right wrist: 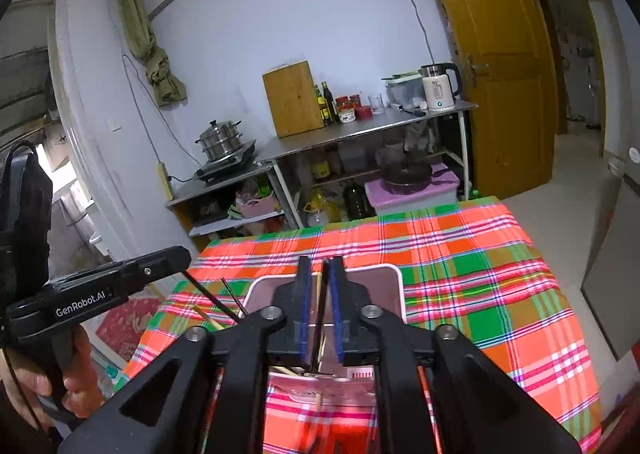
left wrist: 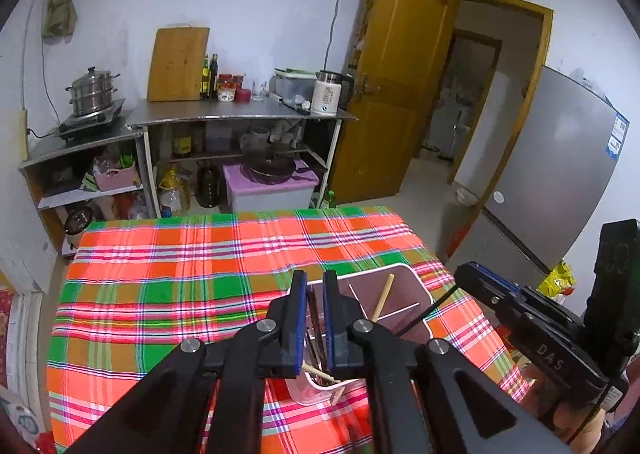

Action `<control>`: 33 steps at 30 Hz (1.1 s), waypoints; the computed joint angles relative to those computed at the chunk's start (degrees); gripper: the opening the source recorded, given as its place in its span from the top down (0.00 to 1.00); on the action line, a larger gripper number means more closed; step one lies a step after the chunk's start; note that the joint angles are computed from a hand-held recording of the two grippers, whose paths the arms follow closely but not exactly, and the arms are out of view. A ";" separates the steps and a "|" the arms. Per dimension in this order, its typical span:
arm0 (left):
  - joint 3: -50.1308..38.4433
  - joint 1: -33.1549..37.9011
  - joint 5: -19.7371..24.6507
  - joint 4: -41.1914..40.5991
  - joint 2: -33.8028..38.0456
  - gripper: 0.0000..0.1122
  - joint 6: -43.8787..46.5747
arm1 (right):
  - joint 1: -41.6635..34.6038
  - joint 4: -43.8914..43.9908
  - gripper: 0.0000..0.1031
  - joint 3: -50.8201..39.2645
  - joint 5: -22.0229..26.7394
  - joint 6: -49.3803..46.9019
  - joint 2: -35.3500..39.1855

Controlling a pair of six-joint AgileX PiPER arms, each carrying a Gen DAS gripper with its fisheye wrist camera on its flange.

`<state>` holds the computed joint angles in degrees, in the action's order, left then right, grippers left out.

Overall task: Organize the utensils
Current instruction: 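Lower the black chopsticks into the basket and open both tools, then move both tools back down to the remaining black chopsticks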

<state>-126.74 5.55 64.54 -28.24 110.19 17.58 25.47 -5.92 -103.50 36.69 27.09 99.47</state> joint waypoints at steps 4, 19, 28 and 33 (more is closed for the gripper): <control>3.44 1.25 -1.30 -1.77 -3.57 0.91 1.01 | 0.42 -2.31 0.87 2.05 -0.35 1.41 -2.89; 36.35 5.30 -7.99 -11.55 -28.68 0.91 13.85 | 7.09 -14.47 0.87 20.54 1.09 12.80 -22.28; 55.30 8.28 -8.84 -15.42 -41.22 0.91 19.79 | 16.73 -26.00 0.87 33.85 5.55 24.44 -31.03; 62.62 10.33 -8.96 -17.21 -45.87 0.91 22.67 | 20.66 -28.27 0.87 41.37 5.65 30.34 -35.81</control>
